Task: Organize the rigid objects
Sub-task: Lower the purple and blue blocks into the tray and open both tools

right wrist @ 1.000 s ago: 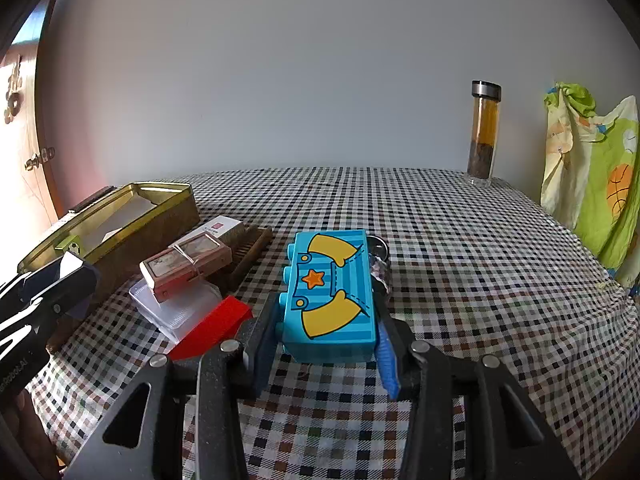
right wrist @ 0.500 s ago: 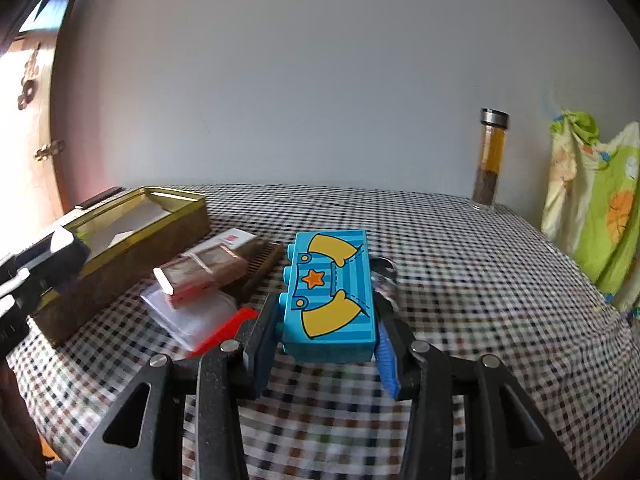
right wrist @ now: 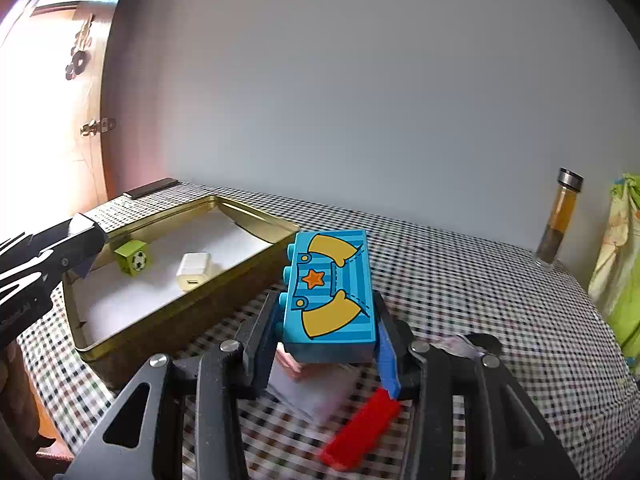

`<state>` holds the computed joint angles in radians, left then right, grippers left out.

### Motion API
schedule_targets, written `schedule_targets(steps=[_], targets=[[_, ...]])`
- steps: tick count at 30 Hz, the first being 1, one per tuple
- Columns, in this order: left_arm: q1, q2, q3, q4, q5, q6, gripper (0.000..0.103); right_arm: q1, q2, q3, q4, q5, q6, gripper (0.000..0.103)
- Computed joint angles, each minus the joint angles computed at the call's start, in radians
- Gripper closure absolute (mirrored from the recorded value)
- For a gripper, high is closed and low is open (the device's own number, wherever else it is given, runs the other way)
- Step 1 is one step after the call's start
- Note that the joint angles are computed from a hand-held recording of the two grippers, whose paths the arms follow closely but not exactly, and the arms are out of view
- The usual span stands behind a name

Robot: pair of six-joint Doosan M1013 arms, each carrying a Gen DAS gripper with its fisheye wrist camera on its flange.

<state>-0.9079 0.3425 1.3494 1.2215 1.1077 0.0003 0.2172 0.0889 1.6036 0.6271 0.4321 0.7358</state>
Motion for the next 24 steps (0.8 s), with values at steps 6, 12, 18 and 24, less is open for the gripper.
schedule_targets(steps=[6,12,18,24], targets=[[0.01,-0.005,0.01,-0.015,0.017,0.0,0.063,0.018,0.014,-0.026,0.004,0.034,-0.011,0.058],[0.022,-0.005,0.009,-0.04,0.036,0.02,0.063,0.03,0.028,-0.051,0.018,0.059,-0.031,0.058],[0.039,-0.004,0.01,-0.069,0.058,0.051,0.063,0.043,0.042,-0.08,0.021,0.099,-0.034,0.058],[0.058,-0.003,0.009,-0.094,0.08,0.088,0.063,0.064,0.059,-0.108,0.029,0.141,-0.045,0.058]])
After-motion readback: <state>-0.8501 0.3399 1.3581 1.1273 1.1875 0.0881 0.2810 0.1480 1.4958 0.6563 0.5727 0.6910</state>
